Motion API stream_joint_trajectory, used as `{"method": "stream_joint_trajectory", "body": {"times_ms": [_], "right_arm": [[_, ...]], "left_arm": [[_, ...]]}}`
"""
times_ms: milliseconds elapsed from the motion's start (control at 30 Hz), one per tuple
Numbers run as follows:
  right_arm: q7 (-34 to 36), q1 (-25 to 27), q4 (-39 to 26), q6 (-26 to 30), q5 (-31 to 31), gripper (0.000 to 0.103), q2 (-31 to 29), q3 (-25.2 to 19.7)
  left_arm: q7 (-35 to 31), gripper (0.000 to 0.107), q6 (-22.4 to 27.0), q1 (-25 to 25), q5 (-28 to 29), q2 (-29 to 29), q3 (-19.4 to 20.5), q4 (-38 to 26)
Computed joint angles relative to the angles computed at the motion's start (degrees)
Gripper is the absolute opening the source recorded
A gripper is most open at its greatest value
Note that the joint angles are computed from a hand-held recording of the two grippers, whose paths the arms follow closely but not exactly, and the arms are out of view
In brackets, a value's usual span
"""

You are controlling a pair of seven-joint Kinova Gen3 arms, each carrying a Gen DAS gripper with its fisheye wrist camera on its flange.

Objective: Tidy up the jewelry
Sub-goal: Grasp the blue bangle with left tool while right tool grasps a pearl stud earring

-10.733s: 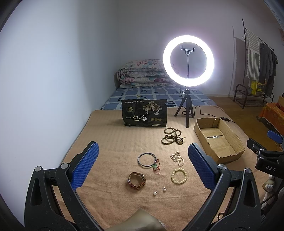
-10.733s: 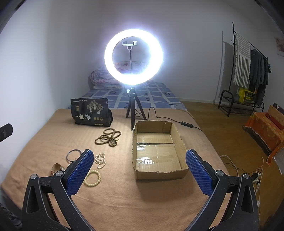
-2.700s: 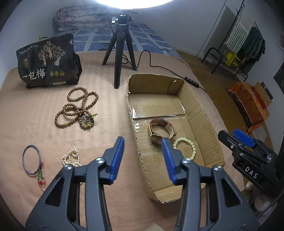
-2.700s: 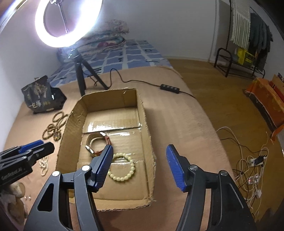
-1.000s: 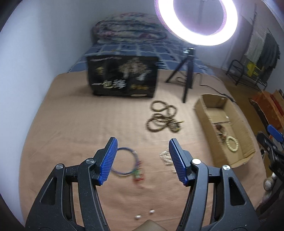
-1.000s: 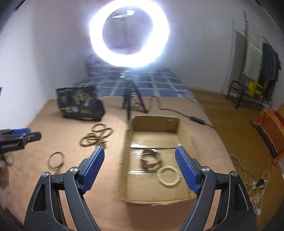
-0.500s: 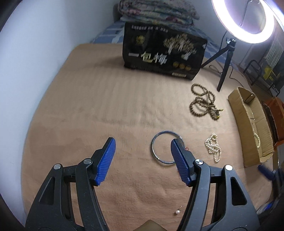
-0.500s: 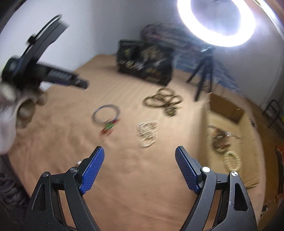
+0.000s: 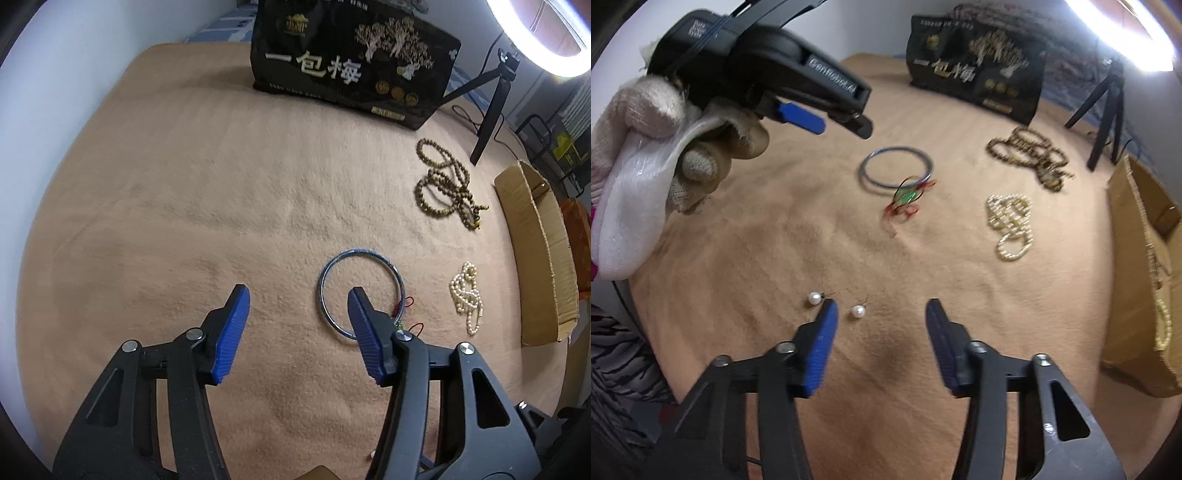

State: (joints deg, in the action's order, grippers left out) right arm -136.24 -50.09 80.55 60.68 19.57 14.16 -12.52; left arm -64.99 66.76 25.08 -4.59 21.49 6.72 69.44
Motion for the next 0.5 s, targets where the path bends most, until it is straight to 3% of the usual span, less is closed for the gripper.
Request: {"method": "stream_joint_trajectory", "body": {"times_ms": [67, 233, 300, 500], "right_arm": [[1.06, 0.55, 0.08, -0.48, -1.21, 0.033, 0.37, -0.25], [2.09, 0.35, -0.34, -0.49, -2.28, 0.03, 1.47, -0.06], [2.45, 0.28, -0.59, -0.44, -2.53, 0.025, 1.85, 0.07], [2.78, -0.42, -0.86, 0.19, -2.22, 0.019, 2.36, 0.5]], "left_arm": [[-0.59, 0.048, 0.77, 0.05, -0.05, 0.97, 0.13, -0.67], [-1.02, 0.047, 0.68, -0.74, 1.33, 2.01, 0.02, -0.94], [-1.18, 0.04, 0.91, -1.15, 2.09, 2.64, 0.04, -1.29], [-2.16, 0.039, 1.8, 0.26, 0.64, 4.75, -0.32, -2.85]]}}
